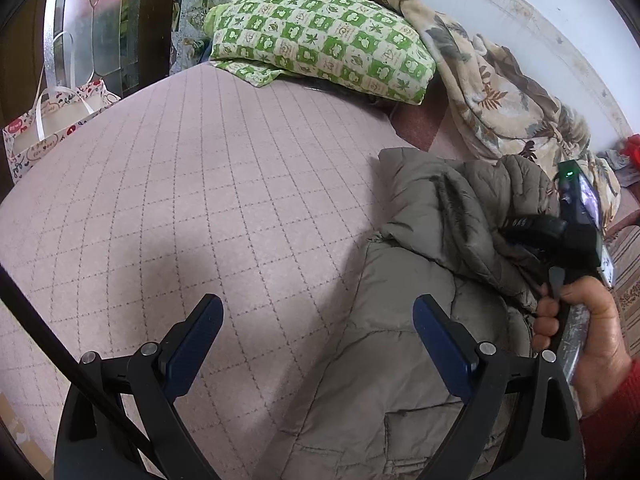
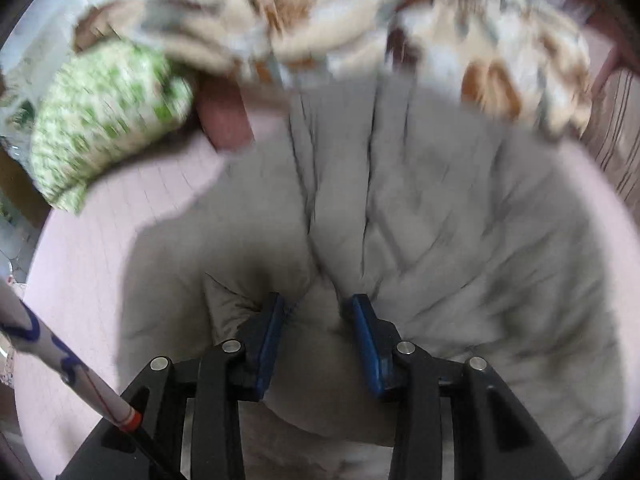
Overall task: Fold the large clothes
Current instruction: 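Grasp the jacket body near the zipper with the right gripper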
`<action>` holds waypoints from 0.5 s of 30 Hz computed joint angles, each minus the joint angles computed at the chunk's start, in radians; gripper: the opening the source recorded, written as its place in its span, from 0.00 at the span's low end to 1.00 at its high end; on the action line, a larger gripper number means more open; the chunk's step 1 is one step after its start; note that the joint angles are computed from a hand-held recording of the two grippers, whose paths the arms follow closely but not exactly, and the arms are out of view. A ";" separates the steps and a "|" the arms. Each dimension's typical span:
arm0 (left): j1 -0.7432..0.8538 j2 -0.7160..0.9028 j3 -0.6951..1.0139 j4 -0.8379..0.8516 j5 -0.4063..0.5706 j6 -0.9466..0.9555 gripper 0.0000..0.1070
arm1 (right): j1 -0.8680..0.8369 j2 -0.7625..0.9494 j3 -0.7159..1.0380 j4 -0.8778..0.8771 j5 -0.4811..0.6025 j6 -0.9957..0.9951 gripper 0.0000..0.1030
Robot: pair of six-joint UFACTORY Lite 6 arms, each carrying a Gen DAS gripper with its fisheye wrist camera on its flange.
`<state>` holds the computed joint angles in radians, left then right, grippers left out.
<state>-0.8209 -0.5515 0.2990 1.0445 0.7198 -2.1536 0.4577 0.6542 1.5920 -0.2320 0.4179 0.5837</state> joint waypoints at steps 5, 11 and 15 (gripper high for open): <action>0.020 0.015 0.006 -0.012 -0.016 0.015 0.89 | 0.022 0.081 0.138 -0.093 0.140 -0.002 0.44; -0.017 -0.013 -0.005 -0.020 0.025 -0.005 0.89 | 0.008 -0.285 -0.240 0.131 -0.041 -0.190 0.46; -0.058 0.037 0.012 -0.019 0.051 -0.024 0.89 | 0.037 -0.233 -0.282 0.315 -0.055 -0.378 0.58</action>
